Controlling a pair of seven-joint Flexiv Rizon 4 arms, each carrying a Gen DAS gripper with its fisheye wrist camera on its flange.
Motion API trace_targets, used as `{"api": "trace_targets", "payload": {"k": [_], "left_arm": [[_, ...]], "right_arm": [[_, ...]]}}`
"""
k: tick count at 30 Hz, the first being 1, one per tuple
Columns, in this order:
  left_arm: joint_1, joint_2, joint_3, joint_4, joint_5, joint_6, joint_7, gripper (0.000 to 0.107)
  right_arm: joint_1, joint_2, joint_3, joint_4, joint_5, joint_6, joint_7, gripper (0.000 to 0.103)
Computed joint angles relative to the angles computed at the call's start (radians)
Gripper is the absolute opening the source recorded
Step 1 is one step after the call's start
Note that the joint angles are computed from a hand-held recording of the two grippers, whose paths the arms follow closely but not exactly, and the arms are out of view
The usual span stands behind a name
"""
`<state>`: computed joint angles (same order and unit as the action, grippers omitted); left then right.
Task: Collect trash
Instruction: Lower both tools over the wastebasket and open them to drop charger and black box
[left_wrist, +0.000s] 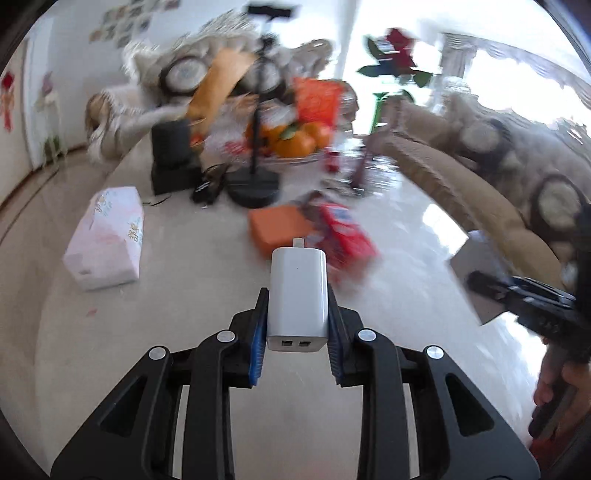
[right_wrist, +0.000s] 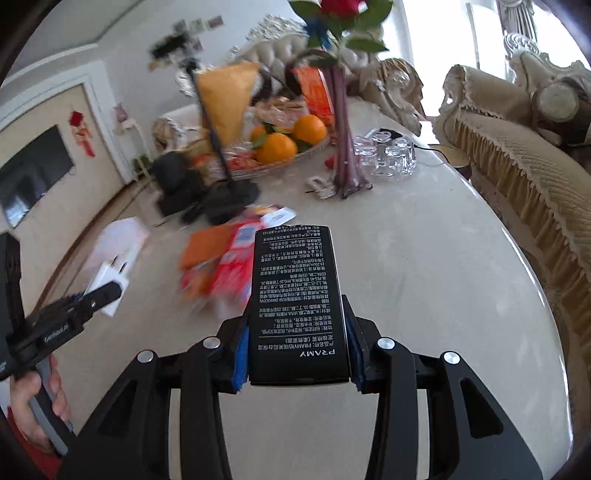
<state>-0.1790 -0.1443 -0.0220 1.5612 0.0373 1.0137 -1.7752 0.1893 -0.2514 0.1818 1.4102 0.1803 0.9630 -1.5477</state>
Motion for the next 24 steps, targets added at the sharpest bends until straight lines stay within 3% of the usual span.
{"api": "trace_targets", "payload": {"k": [3,8,13,18,24], "left_arm": [[-0.039,0.143,-0.014,0.169,-0.012,0.042,0.021,0.028],[-0.11,0.386,-0.045,0.446,-0.093,0.049,0.025,0.028],[-0.143,0.58,-0.116,0.626,-0.083,-0.08,-0.068,0.028],[-0.199,0.61,-0.129,0.746,-0.142,-0.129,-0.118,0.028],[-0.214,0.508,-0.156,0.789,-0.114,-0.071,-0.123,0.028]], "right_arm": [[-0.043,0.153,0.05,0.163,0.138,0.019,-0.119,0.039],[-0.024,0.403,0.037,0.37,0.38,-0.052,-0.282,0.039],[0.039,0.672,-0.027,0.559,0.499,-0.237,-0.321,0.039],[0.071,0.849,-0.029,0.712,0.447,-0.365,-0.234,0.039],[0.105,0.816,0.023,0.825,0.352,-0.335,-0.112,0.039]]}}
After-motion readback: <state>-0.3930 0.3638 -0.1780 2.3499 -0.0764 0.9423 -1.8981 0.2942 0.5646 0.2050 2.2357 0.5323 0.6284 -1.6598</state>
